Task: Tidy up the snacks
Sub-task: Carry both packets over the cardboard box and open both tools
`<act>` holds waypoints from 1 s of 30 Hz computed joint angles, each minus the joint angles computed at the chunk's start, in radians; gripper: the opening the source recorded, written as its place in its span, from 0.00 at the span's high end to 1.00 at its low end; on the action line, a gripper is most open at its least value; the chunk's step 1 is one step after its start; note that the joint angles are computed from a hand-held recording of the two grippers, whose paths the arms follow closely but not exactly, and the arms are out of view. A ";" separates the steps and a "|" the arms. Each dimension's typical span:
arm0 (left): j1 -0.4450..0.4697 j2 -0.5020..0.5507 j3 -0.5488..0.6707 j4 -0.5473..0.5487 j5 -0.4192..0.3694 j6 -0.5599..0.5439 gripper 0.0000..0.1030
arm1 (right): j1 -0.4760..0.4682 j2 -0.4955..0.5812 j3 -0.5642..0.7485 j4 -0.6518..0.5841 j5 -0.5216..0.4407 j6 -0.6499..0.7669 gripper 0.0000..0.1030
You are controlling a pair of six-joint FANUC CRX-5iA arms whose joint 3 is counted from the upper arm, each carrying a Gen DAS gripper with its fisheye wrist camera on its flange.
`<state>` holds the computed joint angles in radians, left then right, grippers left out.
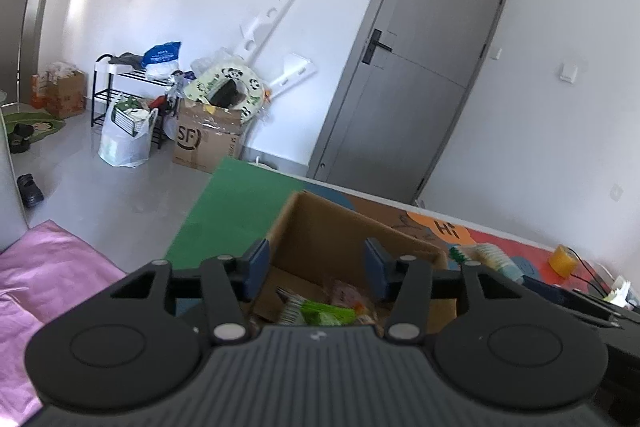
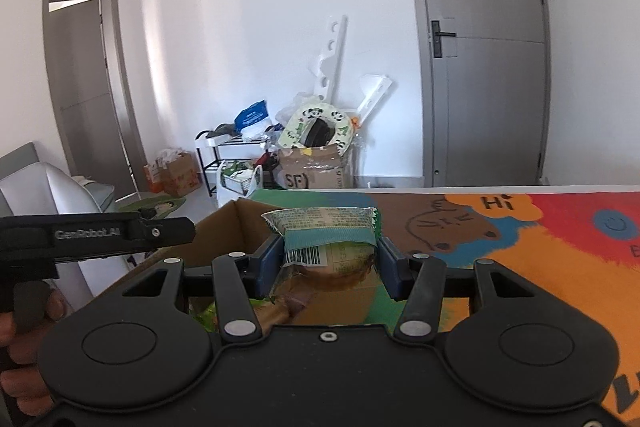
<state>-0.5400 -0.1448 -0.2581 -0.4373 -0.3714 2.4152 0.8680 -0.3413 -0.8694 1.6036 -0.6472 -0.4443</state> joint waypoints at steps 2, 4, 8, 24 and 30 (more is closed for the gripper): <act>0.015 -0.010 -0.011 0.010 0.003 -0.005 0.51 | -0.009 0.017 0.014 0.007 0.022 0.000 0.51; 0.026 -0.015 -0.016 0.017 0.001 -0.007 0.51 | -0.013 0.033 0.027 0.014 0.036 0.003 0.51; 0.050 -0.019 -0.026 0.029 0.006 -0.012 0.51 | -0.016 0.067 0.061 0.015 0.053 0.021 0.51; 0.051 -0.011 -0.012 0.059 -0.038 -0.032 0.42 | -0.082 0.043 0.046 0.125 0.108 -0.102 0.36; 0.010 -0.010 0.005 0.001 -0.054 0.019 0.30 | -0.036 -0.012 0.004 0.065 0.036 -0.094 0.28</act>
<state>-0.5298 -0.1550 -0.2531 -0.4361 -0.4255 2.4347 0.8324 -0.3529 -0.8653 1.6683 -0.6114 -0.5386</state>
